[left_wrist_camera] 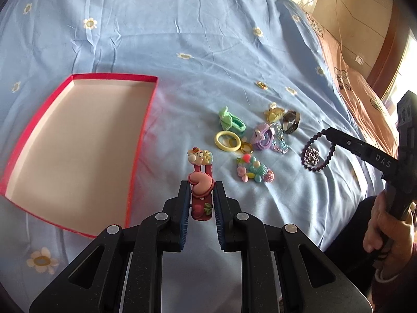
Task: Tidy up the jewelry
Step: 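Carry the pink clip with the left tool while the right tool carries the bracelet into the red box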
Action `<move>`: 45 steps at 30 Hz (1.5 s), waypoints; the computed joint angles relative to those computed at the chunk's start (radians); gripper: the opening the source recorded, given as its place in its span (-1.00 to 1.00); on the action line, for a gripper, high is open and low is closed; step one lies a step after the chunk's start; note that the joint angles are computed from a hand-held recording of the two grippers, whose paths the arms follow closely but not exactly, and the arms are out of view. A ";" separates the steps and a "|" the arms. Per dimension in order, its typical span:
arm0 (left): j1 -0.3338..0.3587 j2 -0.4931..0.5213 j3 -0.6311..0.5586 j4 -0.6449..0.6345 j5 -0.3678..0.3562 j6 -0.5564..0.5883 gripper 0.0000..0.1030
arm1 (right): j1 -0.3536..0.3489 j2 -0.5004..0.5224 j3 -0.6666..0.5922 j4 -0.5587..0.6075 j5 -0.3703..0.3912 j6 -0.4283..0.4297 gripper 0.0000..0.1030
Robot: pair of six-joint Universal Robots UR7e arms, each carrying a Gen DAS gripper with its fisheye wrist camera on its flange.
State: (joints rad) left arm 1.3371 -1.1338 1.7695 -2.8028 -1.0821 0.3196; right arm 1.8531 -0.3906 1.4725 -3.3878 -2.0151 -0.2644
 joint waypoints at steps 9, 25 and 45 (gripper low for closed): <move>0.022 -0.049 0.001 -0.039 0.020 -0.008 -0.69 | 0.042 0.065 -0.109 0.129 0.086 -0.024 -0.82; 0.110 -0.074 -0.079 -0.042 0.065 -0.038 -0.69 | 0.116 0.248 -0.422 0.387 0.208 -0.091 -0.82; 0.195 0.055 -0.303 0.106 0.149 -0.050 -0.69 | 0.119 0.569 -0.976 0.817 0.263 -0.042 -0.81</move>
